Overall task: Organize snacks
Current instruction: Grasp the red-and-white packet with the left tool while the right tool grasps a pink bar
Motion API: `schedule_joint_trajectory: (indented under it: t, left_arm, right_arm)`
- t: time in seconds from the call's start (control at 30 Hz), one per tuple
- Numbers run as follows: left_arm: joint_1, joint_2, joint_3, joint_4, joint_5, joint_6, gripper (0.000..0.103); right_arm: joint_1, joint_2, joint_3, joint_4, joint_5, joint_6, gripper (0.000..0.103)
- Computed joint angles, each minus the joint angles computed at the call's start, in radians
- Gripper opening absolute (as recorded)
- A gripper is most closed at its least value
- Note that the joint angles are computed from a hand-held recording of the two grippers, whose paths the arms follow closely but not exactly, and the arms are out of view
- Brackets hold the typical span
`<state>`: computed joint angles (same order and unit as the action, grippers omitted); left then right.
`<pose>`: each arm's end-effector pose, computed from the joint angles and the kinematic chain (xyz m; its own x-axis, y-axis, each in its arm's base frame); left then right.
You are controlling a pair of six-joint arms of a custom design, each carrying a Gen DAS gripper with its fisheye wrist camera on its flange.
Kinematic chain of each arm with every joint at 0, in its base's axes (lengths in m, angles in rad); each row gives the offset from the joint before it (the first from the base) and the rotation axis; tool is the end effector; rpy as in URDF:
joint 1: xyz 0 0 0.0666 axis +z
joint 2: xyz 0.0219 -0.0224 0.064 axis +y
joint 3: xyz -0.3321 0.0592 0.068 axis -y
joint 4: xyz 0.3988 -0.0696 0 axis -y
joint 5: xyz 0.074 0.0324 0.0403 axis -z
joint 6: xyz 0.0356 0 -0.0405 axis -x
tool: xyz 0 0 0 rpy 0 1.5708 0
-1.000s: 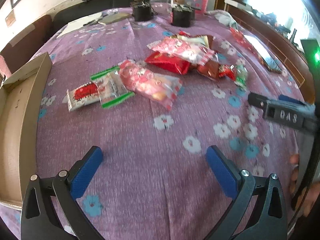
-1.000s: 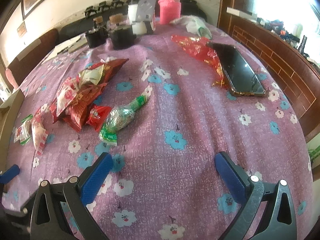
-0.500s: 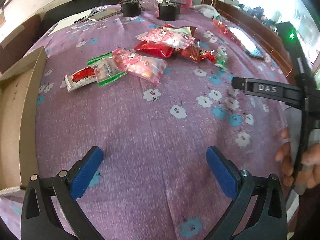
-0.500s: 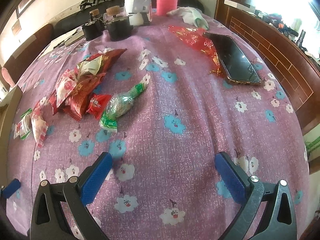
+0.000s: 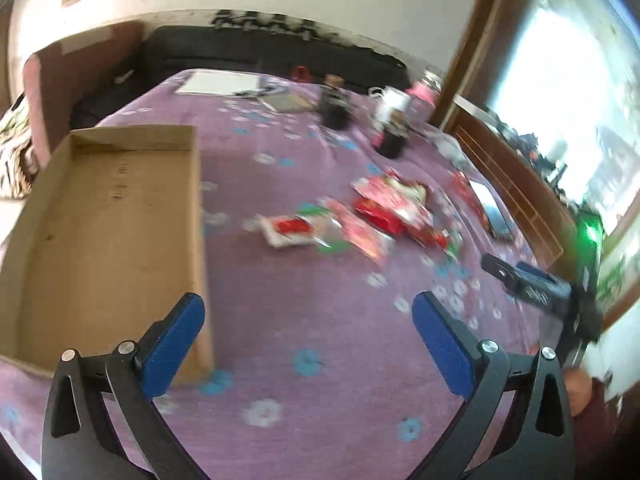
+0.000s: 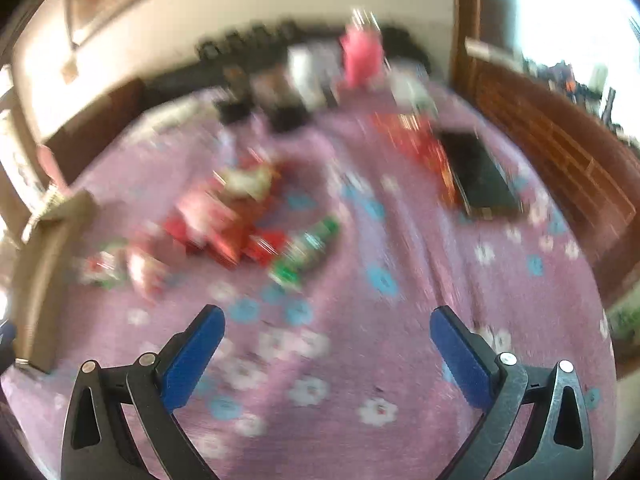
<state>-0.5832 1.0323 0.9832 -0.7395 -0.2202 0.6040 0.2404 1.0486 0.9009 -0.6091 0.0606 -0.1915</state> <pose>0.3252 -0.2057 0.3537 -0.7196 -0.1892 -0.6681 0.0003 0.9621 -0.2728 0.3786 0.0902 0.3183 -0.6918 0.0260 -0.7217 -0.0644 0.9931 0.0976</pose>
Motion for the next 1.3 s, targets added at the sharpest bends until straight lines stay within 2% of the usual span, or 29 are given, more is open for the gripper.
schedule_joint_trajectory:
  t: [0.1, 0.13, 0.23, 0.33, 0.43, 0.5, 0.63, 0.7, 0.77, 0.9, 0.97, 1.17, 1.23, 1.27, 1.3]
  left_arm:
    - [0.042, -0.033, -0.01, -0.007, -0.039, 0.019, 0.103]
    - [0.048, -0.036, -0.012, -0.01, -0.048, 0.016, 0.103]
    - [0.071, -0.04, -0.012, -0.026, -0.053, 0.016, 0.103]
    - [0.098, -0.031, -0.013, -0.027, -0.005, 0.006, 0.103]
    - [0.107, -0.02, -0.01, -0.022, 0.013, -0.003, 0.103]
    - [0.111, -0.01, 0.001, -0.026, 0.022, -0.022, 0.103]
    - [0.119, 0.019, 0.032, -0.031, 0.039, -0.043, 0.103]
    - [0.13, 0.058, 0.066, -0.042, 0.061, -0.047, 0.103]
    - [0.136, 0.094, 0.096, -0.056, 0.082, -0.049, 0.103]
    - [0.133, 0.203, 0.185, -0.098, 0.137, -0.052, 0.103]
    - [0.12, 0.272, 0.243, -0.127, 0.14, -0.071, 0.103]
    - [0.084, 0.517, 0.467, -0.266, 0.034, -0.161, 0.103]
    - [0.088, 0.577, 0.518, -0.32, 0.036, -0.166, 0.103]
    - [0.093, 0.592, 0.526, -0.332, 0.07, -0.17, 0.096]
    - [0.098, 0.603, 0.528, -0.346, 0.118, -0.182, 0.082]
  right_arm:
    - [0.025, 0.079, 0.083, -0.085, -0.09, 0.017, 0.102]
    - [0.038, 0.097, 0.098, -0.088, -0.094, 0.025, 0.102]
    - [0.097, 0.152, 0.142, -0.086, -0.079, 0.059, 0.1]
    - [0.147, 0.218, 0.197, -0.083, -0.099, 0.08, 0.094]
    - [0.195, 0.298, 0.264, -0.076, -0.032, 0.138, 0.09]
    - [0.216, 0.357, 0.313, -0.09, -0.011, 0.168, 0.078]
    - [0.221, 0.433, 0.369, -0.119, -0.027, 0.174, 0.067]
    - [0.212, 0.453, 0.377, -0.127, -0.051, 0.15, 0.05]
    - [0.199, 0.445, 0.363, -0.113, -0.072, 0.115, 0.048]
    - [0.165, 0.376, 0.309, -0.123, -0.104, 0.07, 0.034]
    - [0.147, 0.342, 0.282, -0.138, -0.133, 0.065, 0.033]
    - [0.105, 0.278, 0.211, -0.144, -0.163, 0.077, 0.034]
    - [0.094, 0.268, 0.199, -0.13, -0.189, 0.072, 0.034]
    - [0.089, 0.265, 0.197, -0.124, -0.2, 0.068, 0.035]
    - [0.086, 0.264, 0.199, -0.119, -0.211, 0.066, 0.037]
